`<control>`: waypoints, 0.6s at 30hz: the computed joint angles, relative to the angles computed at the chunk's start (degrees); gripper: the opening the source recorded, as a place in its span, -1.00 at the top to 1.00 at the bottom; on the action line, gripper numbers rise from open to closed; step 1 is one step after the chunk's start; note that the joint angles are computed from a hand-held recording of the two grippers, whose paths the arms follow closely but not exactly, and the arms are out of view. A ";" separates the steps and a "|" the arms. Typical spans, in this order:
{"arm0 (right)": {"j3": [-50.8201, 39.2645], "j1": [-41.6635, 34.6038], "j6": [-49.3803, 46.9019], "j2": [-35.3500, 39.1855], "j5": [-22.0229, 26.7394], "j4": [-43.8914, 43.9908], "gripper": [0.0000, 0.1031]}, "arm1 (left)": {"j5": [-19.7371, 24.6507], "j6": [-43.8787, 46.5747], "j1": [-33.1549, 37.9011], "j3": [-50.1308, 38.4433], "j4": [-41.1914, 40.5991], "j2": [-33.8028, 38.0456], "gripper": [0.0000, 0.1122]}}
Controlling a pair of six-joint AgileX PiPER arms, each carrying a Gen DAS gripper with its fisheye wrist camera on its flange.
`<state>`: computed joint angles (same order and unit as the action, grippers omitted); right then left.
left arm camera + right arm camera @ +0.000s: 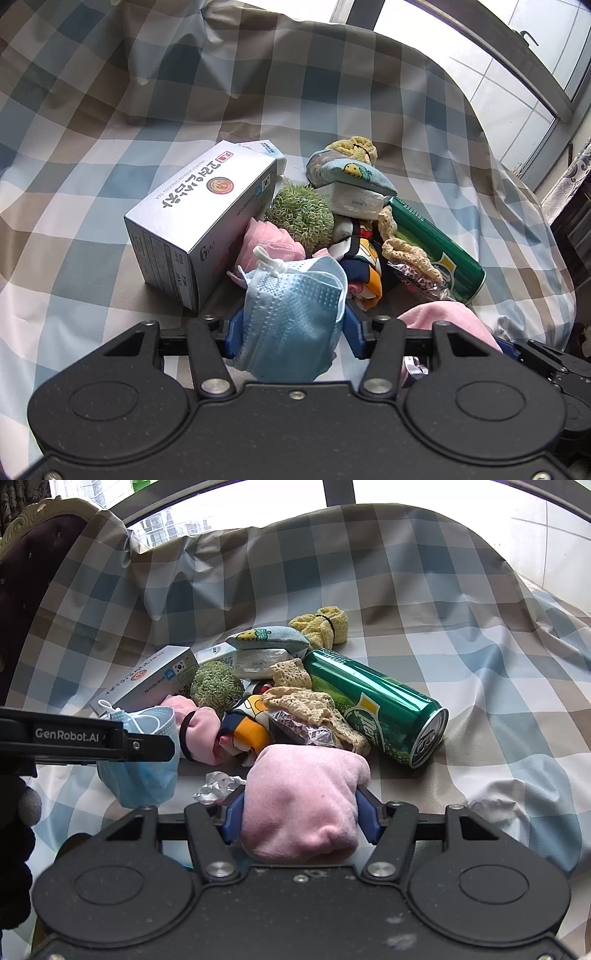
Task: Organize soft objects
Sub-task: 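Close the right gripper on the pink pouch while the left gripper grasps the blue face mask, then carry the pink pouch and blue mask over the gold tray and open both grippers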
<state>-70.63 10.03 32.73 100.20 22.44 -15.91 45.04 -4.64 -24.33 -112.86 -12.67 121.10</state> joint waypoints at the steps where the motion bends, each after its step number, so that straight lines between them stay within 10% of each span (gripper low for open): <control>1: 0.41 -0.10 0.27 -0.70 -0.08 0.02 -0.16 | -0.58 -0.13 -0.17 1.37 0.38 -1.27 0.09; 18: 16.03 4.56 18.86 -25.89 2.59 -13.24 -0.16 | -9.10 -13.10 -6.17 29.79 16.82 -27.84 0.08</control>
<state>-54.61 14.59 51.58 74.31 25.03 -29.15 35.94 -17.74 -30.50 -83.06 4.15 93.25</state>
